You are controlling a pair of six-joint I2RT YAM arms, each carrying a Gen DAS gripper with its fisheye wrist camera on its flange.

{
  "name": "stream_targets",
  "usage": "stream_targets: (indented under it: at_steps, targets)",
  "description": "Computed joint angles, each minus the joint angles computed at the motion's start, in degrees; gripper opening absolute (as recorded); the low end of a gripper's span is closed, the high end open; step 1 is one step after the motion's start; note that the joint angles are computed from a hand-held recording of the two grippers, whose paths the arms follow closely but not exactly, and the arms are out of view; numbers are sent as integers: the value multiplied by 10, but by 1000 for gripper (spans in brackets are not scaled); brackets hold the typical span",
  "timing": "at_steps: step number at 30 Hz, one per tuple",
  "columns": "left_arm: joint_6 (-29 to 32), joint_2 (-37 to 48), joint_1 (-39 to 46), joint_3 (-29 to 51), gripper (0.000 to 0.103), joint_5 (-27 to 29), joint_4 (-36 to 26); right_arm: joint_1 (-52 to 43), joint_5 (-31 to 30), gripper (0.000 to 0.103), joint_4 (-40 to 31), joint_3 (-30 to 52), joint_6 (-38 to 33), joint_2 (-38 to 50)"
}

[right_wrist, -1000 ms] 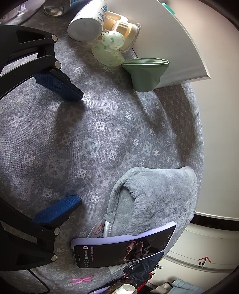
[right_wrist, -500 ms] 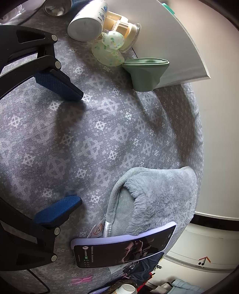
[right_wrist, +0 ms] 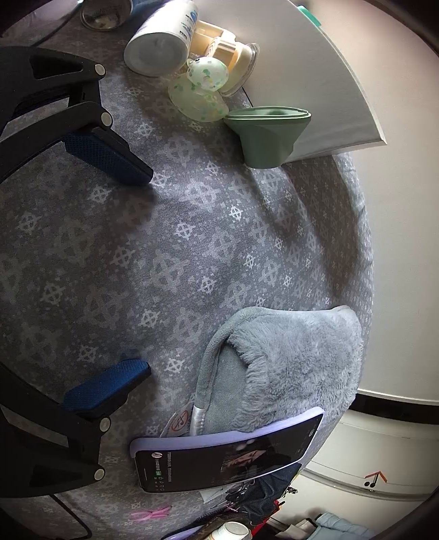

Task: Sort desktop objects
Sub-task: 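Grasp the large clear lavender-label bottle with the left tool and lift, then lower the bottle into the white box and open the left tool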

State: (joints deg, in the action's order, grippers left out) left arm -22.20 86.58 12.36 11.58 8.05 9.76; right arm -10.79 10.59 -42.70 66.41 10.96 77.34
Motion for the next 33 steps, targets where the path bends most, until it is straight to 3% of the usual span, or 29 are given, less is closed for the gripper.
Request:
stream_targets:
  at_steps: [1, 3, 5, 9, 11, 13, 19, 22, 25, 27, 29, 31, 33]
  targets:
    - [-3, -10, -25, 8, 76, -36, -25, -1, 0, 103, -1, 1, -1, -1]
    - [-24, -45, -116, 36, 65, -166, -122, 0, 0, 103, 0, 0, 0, 0]
    - [-51, -57, -212, 72, 63, -282, -223, 0, 0, 103, 0, -1, 0, -1]
    - [-142, -199, -350, 111, 63, -421, -369, 1, 0, 103, 0, -1, 1, -1]
    - [-130, -227, -396, 176, 63, -489, -421, 1, 1, 103, 0, -2, 1, -2]
    - [-63, -225, -416, 237, 63, -524, -400, 1, 0, 103, 0, -2, 1, -2]
    - [136, -123, -370, 320, 64, -443, -191, 0, 0, 103, -1, -2, 0, -4]
    - [169, -57, -326, 347, 63, -378, -132, 1, 1, 103, 0, -3, 1, -4]
    - [170, -5, -284, 353, 65, -313, -92, 1, 1, 103, 0, -4, 1, -4]
    - [161, 10, -258, 336, 88, -273, -66, 1, 1, 103, -1, -4, 1, -5]
    - [159, -16, -249, 280, 89, -251, -12, 2, 1, 103, 0, -4, 1, -4]
    - [147, -60, -252, 227, 101, -245, 18, 16, 9, 103, 2, -4, 12, 0]
    - [111, -127, -270, 165, 103, -269, 29, 22, 13, 103, 2, -3, 17, 2]
